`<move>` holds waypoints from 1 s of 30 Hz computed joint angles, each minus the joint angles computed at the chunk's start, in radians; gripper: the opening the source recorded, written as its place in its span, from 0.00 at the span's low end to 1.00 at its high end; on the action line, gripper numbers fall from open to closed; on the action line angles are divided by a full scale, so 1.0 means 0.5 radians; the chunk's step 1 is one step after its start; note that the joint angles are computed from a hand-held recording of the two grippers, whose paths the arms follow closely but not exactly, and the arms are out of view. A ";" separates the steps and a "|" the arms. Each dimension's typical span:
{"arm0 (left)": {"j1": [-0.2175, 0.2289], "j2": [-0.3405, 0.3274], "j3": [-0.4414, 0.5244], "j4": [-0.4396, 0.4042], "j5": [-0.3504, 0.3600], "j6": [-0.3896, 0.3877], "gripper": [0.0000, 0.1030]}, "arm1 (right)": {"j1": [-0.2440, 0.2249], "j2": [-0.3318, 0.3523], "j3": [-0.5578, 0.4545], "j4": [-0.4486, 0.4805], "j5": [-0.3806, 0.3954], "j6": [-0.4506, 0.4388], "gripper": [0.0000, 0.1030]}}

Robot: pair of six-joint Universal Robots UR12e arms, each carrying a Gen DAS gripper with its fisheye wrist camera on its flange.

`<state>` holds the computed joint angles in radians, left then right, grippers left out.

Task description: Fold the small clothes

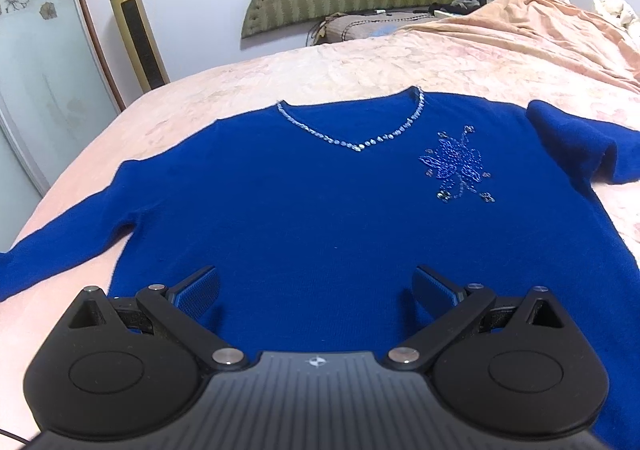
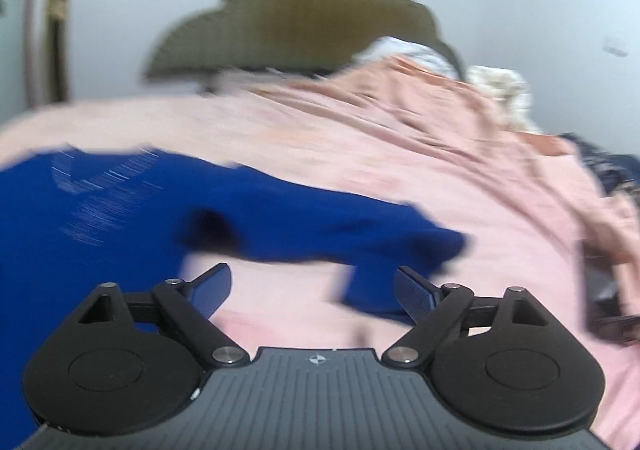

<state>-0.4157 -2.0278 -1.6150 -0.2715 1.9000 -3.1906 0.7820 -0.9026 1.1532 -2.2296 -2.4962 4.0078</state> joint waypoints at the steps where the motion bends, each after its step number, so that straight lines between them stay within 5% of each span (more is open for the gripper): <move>1: -0.003 -0.004 0.006 -0.010 -0.002 0.006 1.00 | -0.013 -0.012 0.015 0.097 -0.005 0.037 0.80; 3: -0.011 -0.013 0.016 -0.028 0.002 0.032 1.00 | -0.044 -0.035 0.062 0.149 0.054 0.042 0.74; 7: -0.028 -0.029 0.032 -0.035 0.040 0.088 1.00 | -0.081 -0.044 0.146 -0.042 0.163 -0.102 0.53; 11: -0.028 -0.035 0.048 -0.065 0.046 0.081 1.00 | -0.098 -0.071 0.224 -0.241 0.126 -0.179 0.03; 14: -0.025 -0.037 0.059 -0.086 0.043 0.082 1.00 | -0.127 -0.159 0.361 -0.518 0.166 -0.122 0.02; 18: -0.023 -0.038 0.064 -0.092 0.044 0.093 1.00 | -0.188 -0.295 0.491 -0.532 -0.042 0.075 0.02; 24: -0.015 -0.036 0.066 -0.134 0.052 0.058 1.00 | -0.374 -0.487 0.605 0.145 -0.153 0.683 0.02; 27: -0.010 -0.029 0.058 -0.124 0.045 0.072 1.00 | -0.459 -0.532 0.599 0.558 0.035 1.034 0.27; 30: -0.011 -0.035 0.069 -0.129 0.066 0.080 1.00 | -0.390 -0.575 0.712 0.418 -0.062 1.342 0.56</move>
